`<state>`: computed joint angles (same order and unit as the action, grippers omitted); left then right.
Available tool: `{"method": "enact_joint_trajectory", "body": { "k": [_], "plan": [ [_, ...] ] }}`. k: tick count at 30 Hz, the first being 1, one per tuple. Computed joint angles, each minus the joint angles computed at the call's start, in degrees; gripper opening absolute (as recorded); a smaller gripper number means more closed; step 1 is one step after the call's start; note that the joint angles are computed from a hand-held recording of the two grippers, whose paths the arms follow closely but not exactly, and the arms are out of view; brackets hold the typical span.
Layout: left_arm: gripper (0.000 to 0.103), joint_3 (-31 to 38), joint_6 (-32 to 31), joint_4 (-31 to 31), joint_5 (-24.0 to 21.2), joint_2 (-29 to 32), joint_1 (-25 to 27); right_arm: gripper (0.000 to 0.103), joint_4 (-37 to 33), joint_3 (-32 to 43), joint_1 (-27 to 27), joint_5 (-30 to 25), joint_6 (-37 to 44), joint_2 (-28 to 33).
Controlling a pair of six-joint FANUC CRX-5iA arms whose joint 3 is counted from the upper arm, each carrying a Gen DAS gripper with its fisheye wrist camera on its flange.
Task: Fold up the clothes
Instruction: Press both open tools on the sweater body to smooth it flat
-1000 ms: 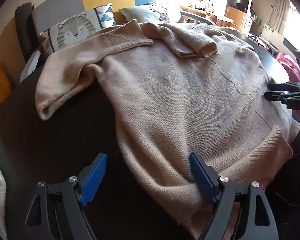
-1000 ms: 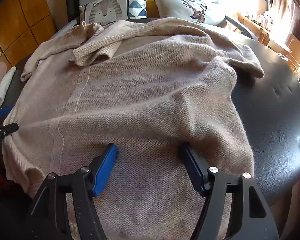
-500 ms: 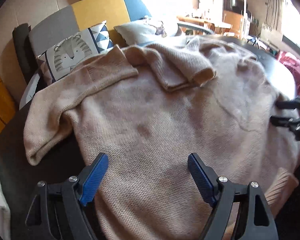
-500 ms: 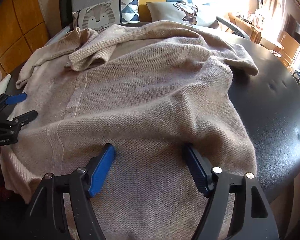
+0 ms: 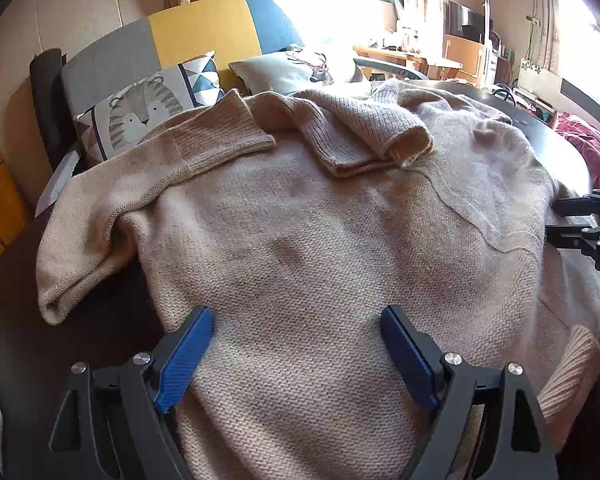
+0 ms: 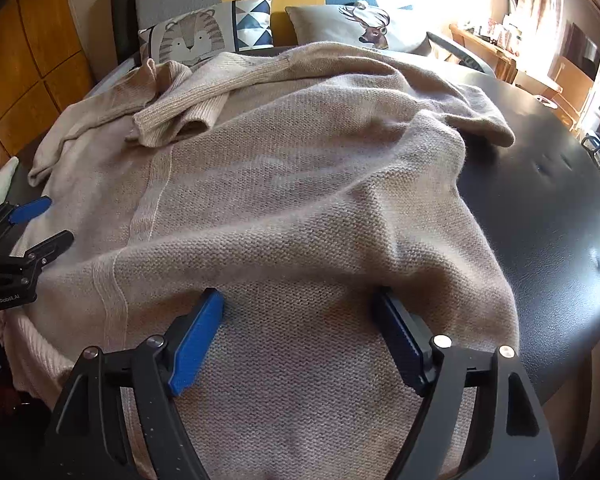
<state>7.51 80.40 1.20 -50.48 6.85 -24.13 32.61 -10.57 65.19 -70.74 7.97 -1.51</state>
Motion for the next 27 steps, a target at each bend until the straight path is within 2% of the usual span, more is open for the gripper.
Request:
{"method": "enact_joint_trajectory", "body": {
  "k": [10,17,21,22,23,25,27],
  "plan": [
    [0.091,-0.98,-0.47,1.26,0.96,-0.28,0.52,0.083,1.35,-2.2,0.49,2.02,0.37,-1.46],
    [0.091,-0.25,2.28,-2.57,-0.97,-1.3,-0.63,0.083,-2.21,-1.84,1.37,1.86,4.44,-3.39],
    [0.089,2.41,0.89,0.08,-7.21,-0.63,0.77,0.083,-6.55,-0.16,0.33,2.34,10.72,-4.71],
    [0.087,4.32,1.5,-1.43,-8.48,-0.04,0.37,0.083,-6.63,-0.44,-0.1,3.47,11.06,-5.56],
    [0.087,6.54,2.28,-3.51,-9.66,0.66,-0.26,0.082,-4.41,-1.63,-0.32,5.34,9.2,-6.7],
    [0.086,9.28,2.84,-4.71,-8.72,1.73,-0.63,0.083,0.41,-3.89,-0.94,8.87,5.33,-8.7],
    [0.086,11.94,3.06,-4.39,-7.02,3.27,-0.56,0.082,6.31,-3.75,-2.03,8.5,4.54,-7.55]
  ]
}}
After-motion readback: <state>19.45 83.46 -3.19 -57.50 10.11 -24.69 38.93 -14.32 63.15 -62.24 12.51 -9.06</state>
